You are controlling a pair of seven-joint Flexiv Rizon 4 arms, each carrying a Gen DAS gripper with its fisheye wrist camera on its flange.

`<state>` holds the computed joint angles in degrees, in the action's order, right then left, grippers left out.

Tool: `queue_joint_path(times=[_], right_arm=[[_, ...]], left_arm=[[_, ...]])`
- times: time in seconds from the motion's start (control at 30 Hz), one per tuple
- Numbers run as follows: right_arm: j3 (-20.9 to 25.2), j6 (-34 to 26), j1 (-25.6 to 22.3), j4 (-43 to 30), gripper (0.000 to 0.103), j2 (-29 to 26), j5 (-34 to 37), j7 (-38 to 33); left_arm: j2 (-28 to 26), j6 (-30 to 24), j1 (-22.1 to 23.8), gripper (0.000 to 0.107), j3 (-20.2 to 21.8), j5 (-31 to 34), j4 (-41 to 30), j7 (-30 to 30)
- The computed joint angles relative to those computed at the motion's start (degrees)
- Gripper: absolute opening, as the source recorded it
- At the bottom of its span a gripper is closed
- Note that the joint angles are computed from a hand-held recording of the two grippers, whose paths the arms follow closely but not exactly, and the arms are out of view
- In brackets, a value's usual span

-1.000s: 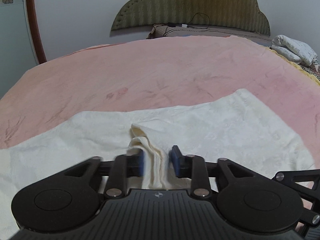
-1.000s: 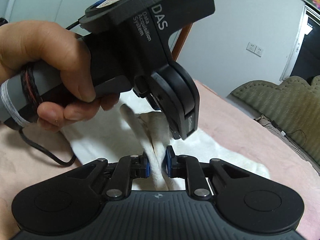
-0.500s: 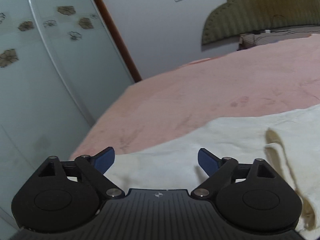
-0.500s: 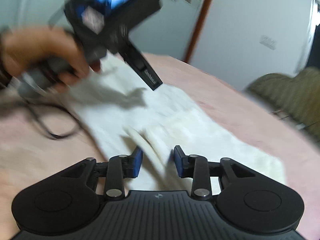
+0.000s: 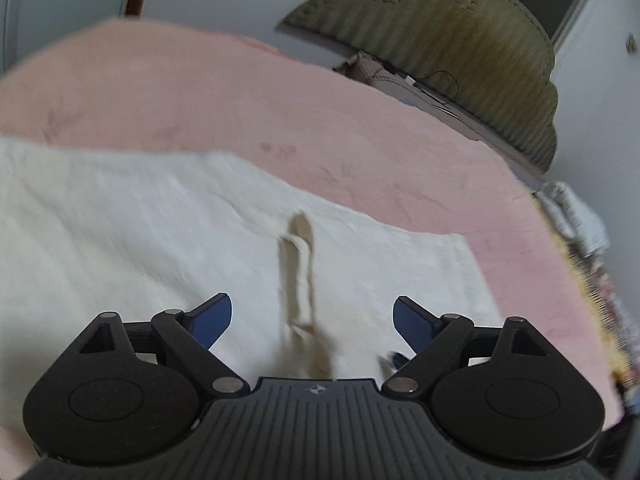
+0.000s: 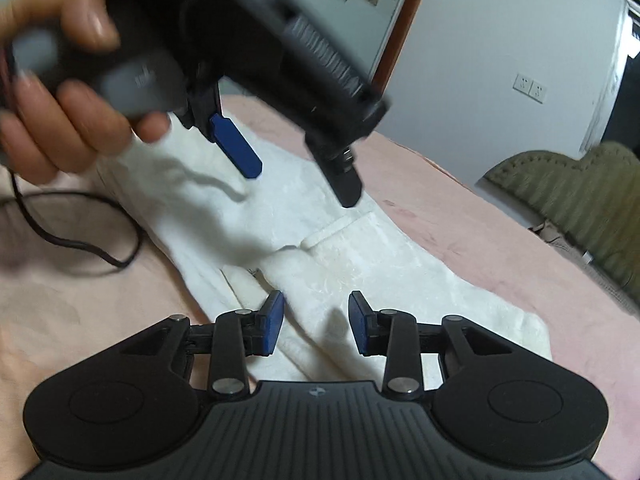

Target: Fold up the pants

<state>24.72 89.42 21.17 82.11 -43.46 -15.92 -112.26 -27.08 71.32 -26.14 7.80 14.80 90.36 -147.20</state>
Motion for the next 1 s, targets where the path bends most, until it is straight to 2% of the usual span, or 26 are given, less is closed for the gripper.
queue_joint_path(times=[0.07,0.1,0.13,0.17,0.23,0.37,0.4,0.5,0.6,0.63,0.67,0.7,0.73,0.77,0.83,0.87,0.9,0.93,0.97,1.0], right_arm=[[-0.04,-0.26,0.42,-0.79,0.034,-0.79,-0.23,0.34],[-0.19,0.88,0.63,0.54,0.030,-0.23,0.34,0.26],[0.70,0.95,0.14,0.30,0.021,-0.58,0.29,0.08],[0.82,1.57,0.15,0.07,0.018,-0.90,0.46,0.37],[3.60,1.68,-1.65,-1.35,0.010,-2.00,1.30,1.03],[12.89,-0.35,-7.90,-3.21,0.008,-3.73,3.95,1.11],[13.48,-0.24,-8.40,-3.21,0.008,-3.63,4.64,1.03],[14.51,-0.39,-9.24,-3.30,0.008,-3.63,5.86,0.41],[15.36,-0.26,-9.97,-2.69,0.008,-3.42,6.69,-0.29],[15.27,-0.17,-9.98,-2.71,0.008,-3.44,6.84,-0.46],[15.08,-0.62,-9.93,-2.81,0.008,-3.35,6.99,-0.33],[14.71,-0.80,-9.78,-2.88,0.008,-3.25,7.26,-0.21],[15.83,-2.02,-10.58,-3.13,0.008,-3.46,7.51,-0.62],[17.90,-4.70,-11.90,-3.85,0.008,-3.85,7.98,-1.41],[22.24,-7.45,-14.73,-4.74,0.008,-4.62,9.84,-4.57],[24.83,-7.57,-16.40,-5.06,0.008,-5.29,11.22,-6.32],[27.87,-8.32,-18.43,-5.52,0.008,-6.37,11.28,-6.44],[29.87,-9.97,-19.71,-6.92,0.008,-6.88,14.59,-8.03],[30.01,-10.41,-19.88,-7.95,0.008,-6.91,17.01,-8.50],[28.28,-9.51,-19.10,-8.31,0.008,-6.50,17.05,-6.43]], left_arm=[[0.15,4.10,3.38,0.088,-3.71,-4.77,3.23,1.45],[0.17,6.17,4.78,0.088,-5.44,-7.23,4.80,2.53],[0.20,8.06,6.29,0.088,-7.39,-9.94,6.27,4.12],[-0.23,9.98,7.81,0.088,-9.68,-12.75,7.27,5.72],[-0.38,14.51,11.92,0.088,-15.58,-18.05,10.26,9.48],[-2.10,19.72,18.14,0.087,-25.48,-24.72,12.25,15.04],[-2.99,20.04,18.84,0.086,-27.03,-25.77,11.73,16.19],[-6.19,20.05,21.19,0.072,-31.55,-29.41,10.05,18.91],[-8.89,19.90,22.72,0.047,-34.62,-33.38,9.28,20.16],[-9.88,21.14,23.90,0.044,-36.67,-34.49,9.62,20.93],[-10.59,22.77,24.86,0.034,-38.37,-35.31,10.15,21.48],[-11.10,23.91,25.36,0.029,-39.42,-35.54,10.33,22.21],[-10.77,23.90,24.74,0.019,-38.61,-35.64,10.38,22.42],[-10.06,22.83,23.08,0.015,-35.93,-34.32,9.96,20.89],[-8.66,21.58,17.58,0.007,-29.02,-36.22,9.03,21.47],[-8.20,21.46,15.74,0.007,-26.56,-36.33,8.92,21.13],[-7.88,21.63,14.99,0.007,-25.59,-36.45,9.07,21.13],[-7.70,21.96,15.01,0.007,-25.68,-36.67,9.37,21.31],[-7.52,22.02,14.73,0.007,-25.38,-36.83,9.54,21.38],[-7.32,21.92,13.81,0.007,-24.26,-36.83,9.66,21.25]])
